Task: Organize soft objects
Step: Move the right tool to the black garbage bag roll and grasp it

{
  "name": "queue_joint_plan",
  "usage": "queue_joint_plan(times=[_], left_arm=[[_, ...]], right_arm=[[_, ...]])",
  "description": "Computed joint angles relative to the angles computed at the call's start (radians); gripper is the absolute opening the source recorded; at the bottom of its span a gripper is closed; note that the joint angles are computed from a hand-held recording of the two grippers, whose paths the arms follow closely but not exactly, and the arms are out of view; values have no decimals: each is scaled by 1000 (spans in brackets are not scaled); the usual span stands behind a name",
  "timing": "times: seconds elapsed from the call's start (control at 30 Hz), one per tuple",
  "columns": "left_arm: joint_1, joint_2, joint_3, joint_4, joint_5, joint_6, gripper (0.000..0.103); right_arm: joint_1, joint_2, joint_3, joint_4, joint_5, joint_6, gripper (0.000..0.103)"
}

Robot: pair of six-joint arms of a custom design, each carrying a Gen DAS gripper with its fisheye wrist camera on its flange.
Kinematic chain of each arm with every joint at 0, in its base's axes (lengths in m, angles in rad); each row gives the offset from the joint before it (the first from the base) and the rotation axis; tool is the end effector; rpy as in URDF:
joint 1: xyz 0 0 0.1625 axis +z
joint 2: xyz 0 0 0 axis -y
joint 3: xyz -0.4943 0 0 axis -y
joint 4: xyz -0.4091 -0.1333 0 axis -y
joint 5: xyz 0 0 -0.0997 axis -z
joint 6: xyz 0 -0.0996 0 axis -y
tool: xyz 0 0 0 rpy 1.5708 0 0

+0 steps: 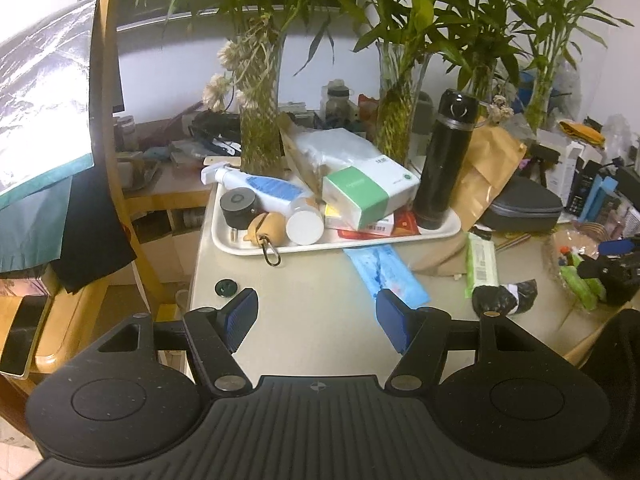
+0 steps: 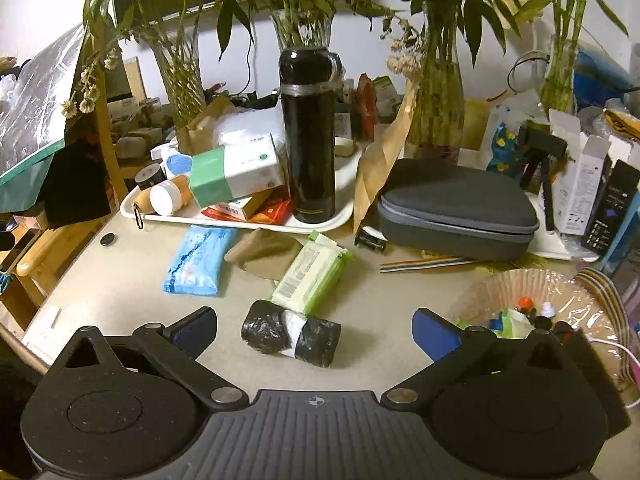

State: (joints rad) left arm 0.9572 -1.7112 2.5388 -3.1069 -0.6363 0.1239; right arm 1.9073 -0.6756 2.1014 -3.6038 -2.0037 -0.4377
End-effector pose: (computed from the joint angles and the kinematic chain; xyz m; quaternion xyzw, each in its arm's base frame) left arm -0.0109 -0.3860 0.3706 0.1561 0.8374 -0.4029 0.3348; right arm 0.2773 -0.5156 0.0494 0.2924 -0.8873 0.2812 0.2194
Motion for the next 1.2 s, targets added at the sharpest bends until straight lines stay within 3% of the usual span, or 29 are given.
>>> queue_joint_plan(times=[0.3,0.6,0.8,0.9,1.2], left_arm=[[10,17,-8,19,-12,-4,65],[24,16,-19,63,-27,-23,65],[28,16,-24,81,-35,-36,65],[32,15,-29,89,-46,-45,65],[65,19,-55,159,-90,-97,65]], right_arm=[[-20,48,-72,85,9,-42,103],[-59,62,-133,237,90,-32,103],[-78,80,-165,318,113,-104,102],[-82,90,-178,349,112,-137,93],[-87,124,-216,365,100,-236,84]])
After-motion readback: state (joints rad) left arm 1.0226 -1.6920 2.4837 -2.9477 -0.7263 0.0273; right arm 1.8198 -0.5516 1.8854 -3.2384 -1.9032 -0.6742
